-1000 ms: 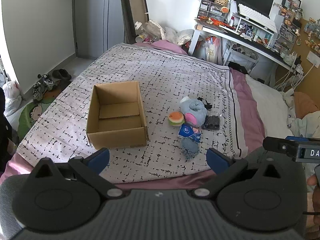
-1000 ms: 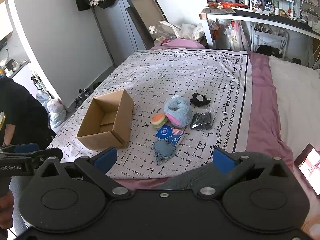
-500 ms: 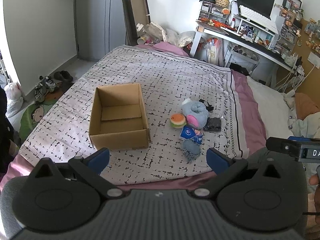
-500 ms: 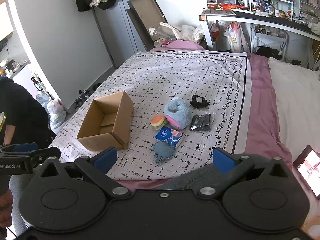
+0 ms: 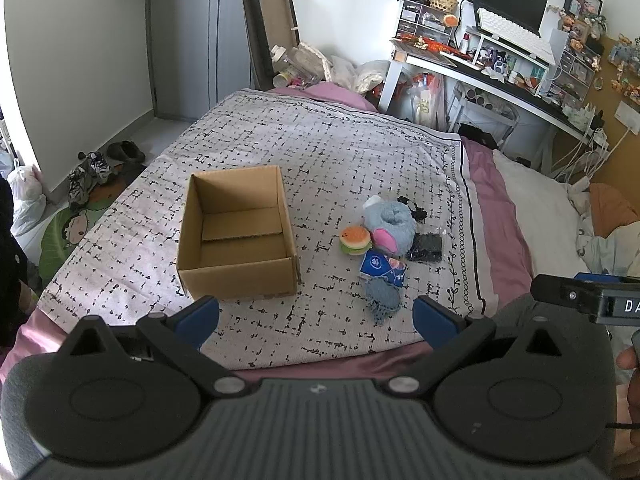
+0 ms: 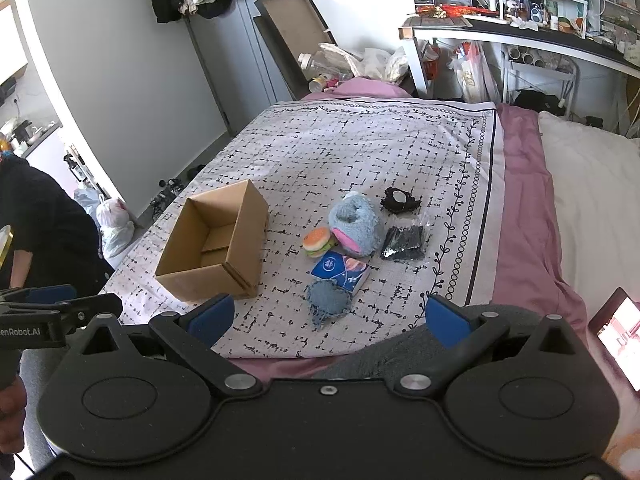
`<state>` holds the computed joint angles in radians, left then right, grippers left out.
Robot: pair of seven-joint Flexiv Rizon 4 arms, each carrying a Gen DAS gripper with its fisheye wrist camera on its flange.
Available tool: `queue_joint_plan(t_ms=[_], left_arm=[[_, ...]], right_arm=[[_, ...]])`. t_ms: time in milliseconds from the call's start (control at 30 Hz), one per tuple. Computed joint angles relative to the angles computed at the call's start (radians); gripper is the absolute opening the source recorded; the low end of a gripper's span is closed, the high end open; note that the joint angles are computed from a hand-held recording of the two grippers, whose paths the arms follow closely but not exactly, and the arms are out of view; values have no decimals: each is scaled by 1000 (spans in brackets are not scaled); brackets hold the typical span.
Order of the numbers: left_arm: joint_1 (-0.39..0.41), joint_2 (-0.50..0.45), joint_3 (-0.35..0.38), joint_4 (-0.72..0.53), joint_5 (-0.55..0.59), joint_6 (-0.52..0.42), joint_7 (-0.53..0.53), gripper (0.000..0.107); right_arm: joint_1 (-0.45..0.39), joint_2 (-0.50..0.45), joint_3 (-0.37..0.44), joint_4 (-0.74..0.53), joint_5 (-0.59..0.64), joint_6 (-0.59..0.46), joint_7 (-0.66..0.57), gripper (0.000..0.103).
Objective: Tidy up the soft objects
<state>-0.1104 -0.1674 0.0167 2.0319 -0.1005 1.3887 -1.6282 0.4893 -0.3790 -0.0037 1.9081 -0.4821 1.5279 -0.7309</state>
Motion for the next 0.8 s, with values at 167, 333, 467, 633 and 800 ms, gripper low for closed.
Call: queue_joint_plan(t_ms=[167,333,467,633,800], left_arm=[[0,0,-1,2,-1,4,1,102],[-3,-1,0,1,2,5,-3,102],[-5,-4,-2,1,5,5,-2,102],[-4,-11,-5,-4,0,5,2,102],[-3,-20,-8,-6,-9,13,6,102]], right_arm=[[2,1,-3,1,-2,2,0,103],[6,1,-8,2,-5,2,4,103],[7,1,-9,3,-7,3,6,103],[7,0,-12,3,-9,6,5,103],[-17,-10,15,-7,7,14,-31,103]])
